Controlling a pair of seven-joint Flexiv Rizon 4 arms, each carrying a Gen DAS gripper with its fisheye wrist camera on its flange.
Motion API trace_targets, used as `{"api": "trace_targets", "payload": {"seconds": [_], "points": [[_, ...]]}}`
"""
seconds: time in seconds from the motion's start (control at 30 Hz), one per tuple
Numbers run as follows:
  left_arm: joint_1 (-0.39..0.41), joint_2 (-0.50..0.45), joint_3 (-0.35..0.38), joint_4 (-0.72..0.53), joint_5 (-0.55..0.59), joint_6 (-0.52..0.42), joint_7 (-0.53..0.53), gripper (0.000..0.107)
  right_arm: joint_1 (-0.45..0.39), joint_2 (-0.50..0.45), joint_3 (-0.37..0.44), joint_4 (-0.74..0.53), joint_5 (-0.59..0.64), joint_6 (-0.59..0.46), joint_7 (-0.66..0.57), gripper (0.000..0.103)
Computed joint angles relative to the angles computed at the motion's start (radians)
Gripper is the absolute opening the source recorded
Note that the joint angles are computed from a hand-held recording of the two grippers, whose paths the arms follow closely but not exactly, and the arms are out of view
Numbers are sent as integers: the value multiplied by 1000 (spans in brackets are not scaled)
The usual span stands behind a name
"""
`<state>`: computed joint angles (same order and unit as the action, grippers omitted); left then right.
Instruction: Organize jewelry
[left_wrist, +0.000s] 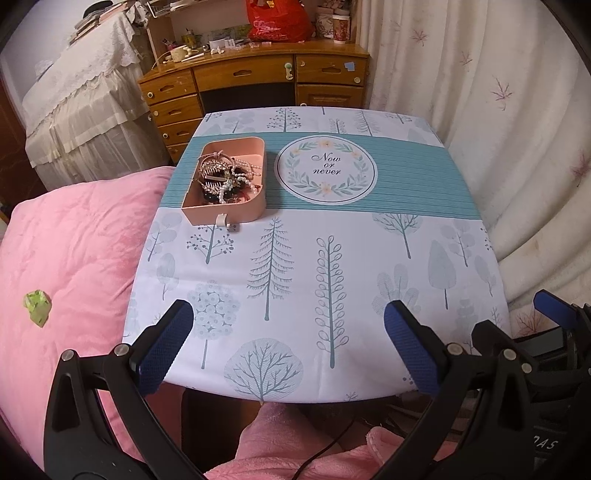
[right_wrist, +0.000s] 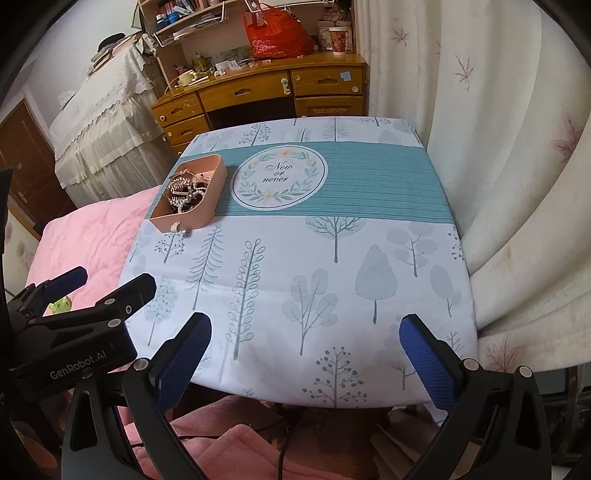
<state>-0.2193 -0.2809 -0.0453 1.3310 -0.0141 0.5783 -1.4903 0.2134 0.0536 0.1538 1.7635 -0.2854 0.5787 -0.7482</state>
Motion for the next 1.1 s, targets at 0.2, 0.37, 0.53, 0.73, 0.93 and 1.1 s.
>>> {"api": "trace_targets", "payload": {"seconds": [0.2,0.37,0.53,0.73,0.93,1.1], "points": [[-11,2,0,-3,21,-1,-13,102,-11,10,-6,12,9,10,-22,103],[-17,4,-2,-2,27,-6,-21,102,-16,19,-5,26,16,15,-24,103],[-21,8,-3,3,34,-2,-23,102,-19,20,-6,28,18,16,-25,103],[-23,10,-4,0,39,1,-17,102,-23,28,-5,36,15,20,-19,103],[-23,9,-2,-3,46,0,-18,102,-22,28,-3,35,8,18,-14,103],[-25,5,0,-13,55,-9,-24,102,-19,24,-4,26,7,10,-17,103]]}}
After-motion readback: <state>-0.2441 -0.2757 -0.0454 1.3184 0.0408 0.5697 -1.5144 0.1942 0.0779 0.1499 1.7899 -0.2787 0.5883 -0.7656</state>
